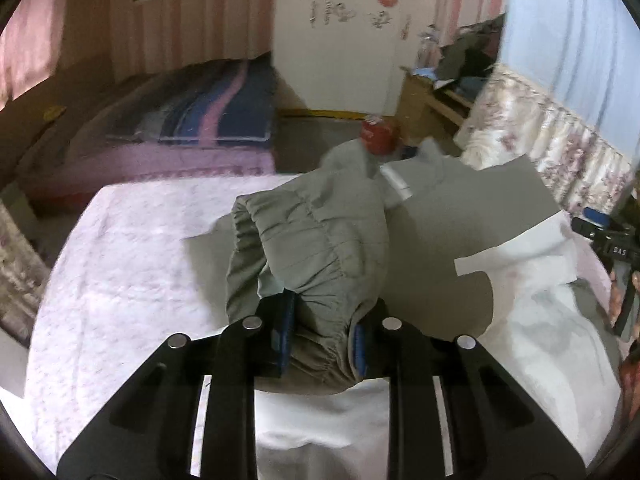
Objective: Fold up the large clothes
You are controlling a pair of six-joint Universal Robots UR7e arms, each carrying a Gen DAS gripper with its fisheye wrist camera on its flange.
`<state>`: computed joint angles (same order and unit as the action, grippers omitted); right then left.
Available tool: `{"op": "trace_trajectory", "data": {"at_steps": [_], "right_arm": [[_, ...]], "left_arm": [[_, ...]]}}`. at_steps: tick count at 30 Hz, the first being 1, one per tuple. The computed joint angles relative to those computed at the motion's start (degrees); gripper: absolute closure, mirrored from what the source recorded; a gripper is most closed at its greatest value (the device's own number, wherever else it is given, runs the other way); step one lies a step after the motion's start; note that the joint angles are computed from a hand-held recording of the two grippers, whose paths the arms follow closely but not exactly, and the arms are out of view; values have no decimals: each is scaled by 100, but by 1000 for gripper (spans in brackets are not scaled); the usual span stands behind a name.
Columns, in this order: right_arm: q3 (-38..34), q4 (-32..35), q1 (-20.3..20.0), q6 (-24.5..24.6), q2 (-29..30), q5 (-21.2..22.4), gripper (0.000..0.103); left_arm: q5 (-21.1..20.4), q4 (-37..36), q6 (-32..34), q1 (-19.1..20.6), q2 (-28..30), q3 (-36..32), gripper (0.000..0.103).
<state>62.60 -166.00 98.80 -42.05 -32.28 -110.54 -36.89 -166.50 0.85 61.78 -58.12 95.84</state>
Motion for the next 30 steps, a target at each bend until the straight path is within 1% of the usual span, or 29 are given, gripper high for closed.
{"op": "trace_trajectory", "data": {"at_steps": [2, 3, 4, 6, 7, 8, 9, 10, 11, 12, 13, 15, 17, 18, 19, 21, 23, 25, 27, 29, 30], "right_arm": [[-117, 143, 9, 1, 94, -172, 2], [-164, 246, 2, 42, 127, -226, 2], [-220, 339, 0, 72, 165, -307, 2], [-263, 380, -5, 47, 206, -422, 2], [-234, 359, -9, 12, 186, -409, 4], [-156, 321, -21, -34, 124, -302, 7], [-77, 305, -32, -65, 58, -177, 13], [-11, 332, -48, -87, -4, -36, 18], [22, 393, -61, -104, -34, 64, 21], [39, 584, -84, -148, -69, 207, 30], [23, 716, -91, -179, -62, 235, 40], [-71, 871, -73, -331, 50, 23, 46], [-107, 813, -81, -447, 141, -128, 46], [-83, 774, -88, -478, 150, -170, 46], [-47, 737, -99, -520, 147, -183, 46], [-7, 725, -118, -620, 139, -205, 46], [-38, 751, -128, -684, 166, -254, 44], [-96, 730, -137, -732, 219, -293, 40], [-128, 779, -141, -655, 226, -312, 36], [-236, 1024, -161, -472, 226, -299, 34], [-262, 1091, -177, -432, 224, -275, 33]], "left_arm": [[18, 342, -251, 118, -57, 25, 78], [29, 454, -360, 184, -49, 70, 74], [48, 472, -394, 214, -21, 85, 69], [123, 306, -350, 233, 24, 158, 63], [238, 162, -306, 193, 46, 203, 57], [356, 152, -332, 158, 47, 223, 51], [615, 93, -355, 68, 57, 262, 38], [732, -24, -297, 11, 55, 312, 28], [862, -263, -135, -72, 62, 370, 25], [915, -495, 45, -131, 64, 407, 24], [863, -586, 133, -130, 71, 396, 24], [668, -475, 52, -113, 70, 355, 24], [602, -72, -214, -50, 96, 276, 35], [558, 203, -391, 14, 110, 225, 43], [423, 477, -581, 104, 127, 165, 43], [309, 562, -670, 218, 191, 127, 42], [332, 609, -671, 255, 243, 119, 41], [379, 736, -712, 289, 315, 57, 37], [411, 761, -711, 290, 325, 48, 36], [347, 814, -733, 314, 285, 28, 34], [312, 839, -768, 344, 258, 27, 29]]}}
